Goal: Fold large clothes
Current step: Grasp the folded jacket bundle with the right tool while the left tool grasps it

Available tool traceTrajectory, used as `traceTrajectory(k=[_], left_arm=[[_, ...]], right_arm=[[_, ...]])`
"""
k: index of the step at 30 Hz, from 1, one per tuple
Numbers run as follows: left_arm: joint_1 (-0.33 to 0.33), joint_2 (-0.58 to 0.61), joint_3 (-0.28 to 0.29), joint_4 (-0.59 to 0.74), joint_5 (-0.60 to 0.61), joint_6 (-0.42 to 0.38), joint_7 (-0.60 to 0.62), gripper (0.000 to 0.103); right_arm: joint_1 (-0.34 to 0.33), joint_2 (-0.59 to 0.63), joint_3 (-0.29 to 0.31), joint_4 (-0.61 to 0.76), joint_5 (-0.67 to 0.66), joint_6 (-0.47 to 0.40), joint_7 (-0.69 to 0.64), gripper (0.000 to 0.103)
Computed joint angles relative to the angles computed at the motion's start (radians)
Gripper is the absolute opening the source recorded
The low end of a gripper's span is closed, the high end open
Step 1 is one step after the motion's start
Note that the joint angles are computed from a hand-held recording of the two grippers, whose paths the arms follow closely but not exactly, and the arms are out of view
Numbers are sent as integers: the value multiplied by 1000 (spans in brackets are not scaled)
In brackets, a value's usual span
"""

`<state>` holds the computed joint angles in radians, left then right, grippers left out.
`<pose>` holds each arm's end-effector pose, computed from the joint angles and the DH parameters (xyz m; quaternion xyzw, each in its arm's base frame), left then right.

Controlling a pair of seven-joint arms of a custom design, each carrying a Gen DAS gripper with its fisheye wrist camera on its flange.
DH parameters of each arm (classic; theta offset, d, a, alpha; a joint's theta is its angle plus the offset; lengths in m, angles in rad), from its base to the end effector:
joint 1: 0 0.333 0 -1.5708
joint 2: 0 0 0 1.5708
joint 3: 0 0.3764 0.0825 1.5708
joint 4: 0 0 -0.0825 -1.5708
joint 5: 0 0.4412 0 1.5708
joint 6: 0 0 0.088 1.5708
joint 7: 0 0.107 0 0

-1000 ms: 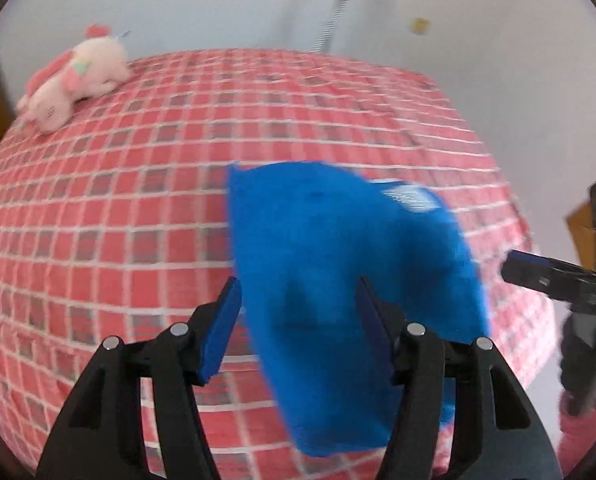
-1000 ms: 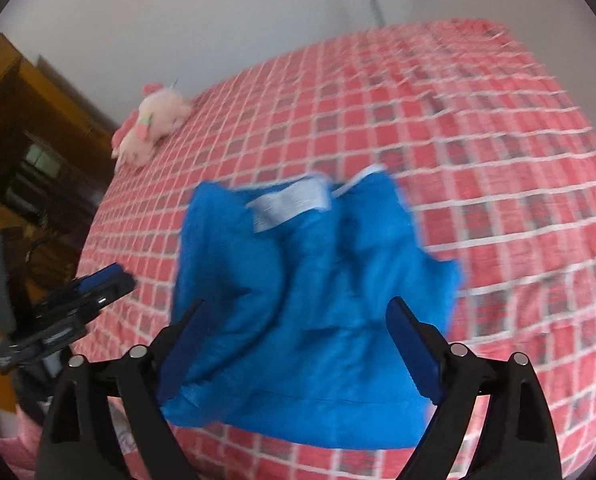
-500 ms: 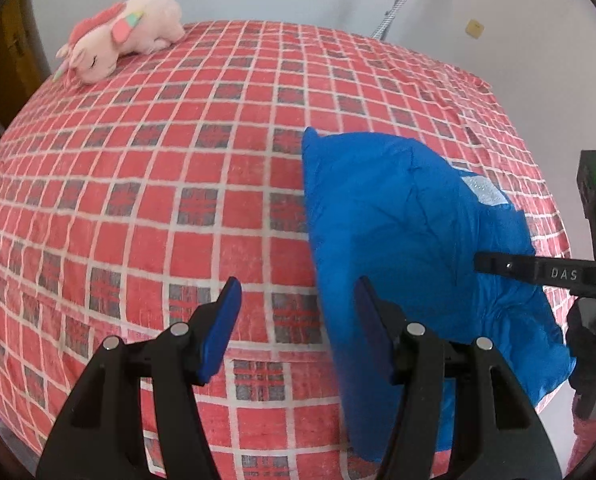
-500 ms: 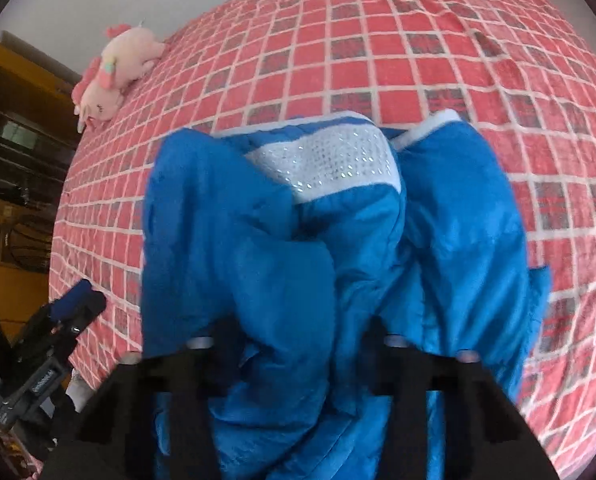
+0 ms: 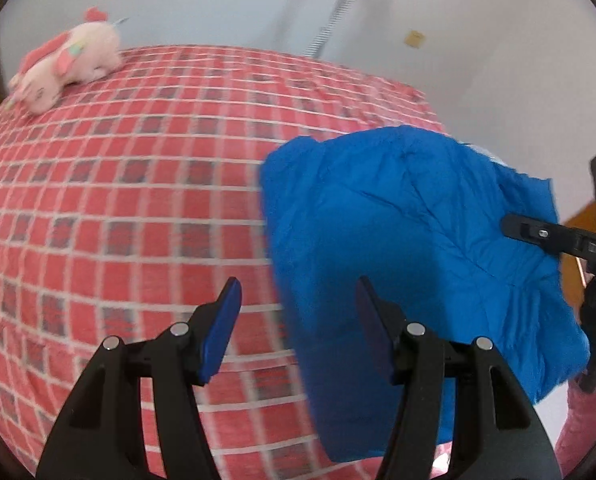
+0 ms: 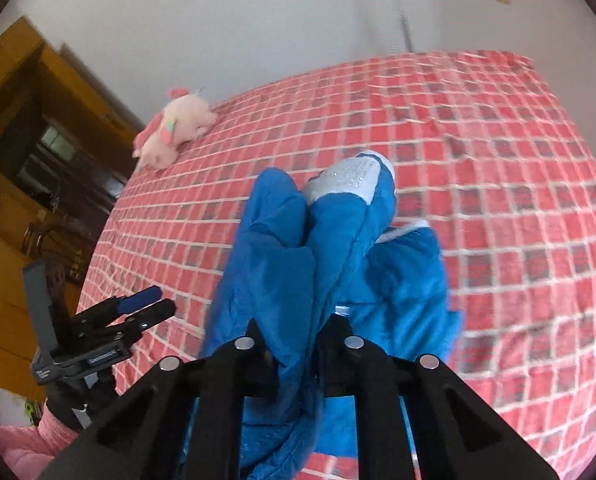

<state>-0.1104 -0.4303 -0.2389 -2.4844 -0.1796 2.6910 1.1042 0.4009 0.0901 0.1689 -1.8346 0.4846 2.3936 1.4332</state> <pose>0.4529 -0.1695 0.5377 -0.7487 0.5860 -0.2922 0.1031 0.5772 0.3696 0.5710 -0.7995 0.5170 0.0528 0.3011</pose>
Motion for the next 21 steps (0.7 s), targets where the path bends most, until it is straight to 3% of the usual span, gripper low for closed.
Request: traceTrajectory(k=[8, 13, 17, 19, 21], left_arm=[[-50, 169, -62, 94, 74, 2, -2, 55], [-81, 219, -42, 91, 77, 33, 1, 57], [-69, 248, -57, 95, 155, 55, -58, 58], [-72, 254, -51, 100, 167, 44, -76, 58], [-85, 251, -32, 109, 135, 23, -53, 58]], right_arm=[[-65, 1, -34, -146, 70, 17, -21, 14], [-79, 29, -22, -217, 145, 100, -89, 21], [-87, 38, -10, -242, 213, 145, -115, 24], [-84, 30, -13, -238, 173, 138, -94, 26], [-67, 0, -28, -238, 36, 132, -4, 37]])
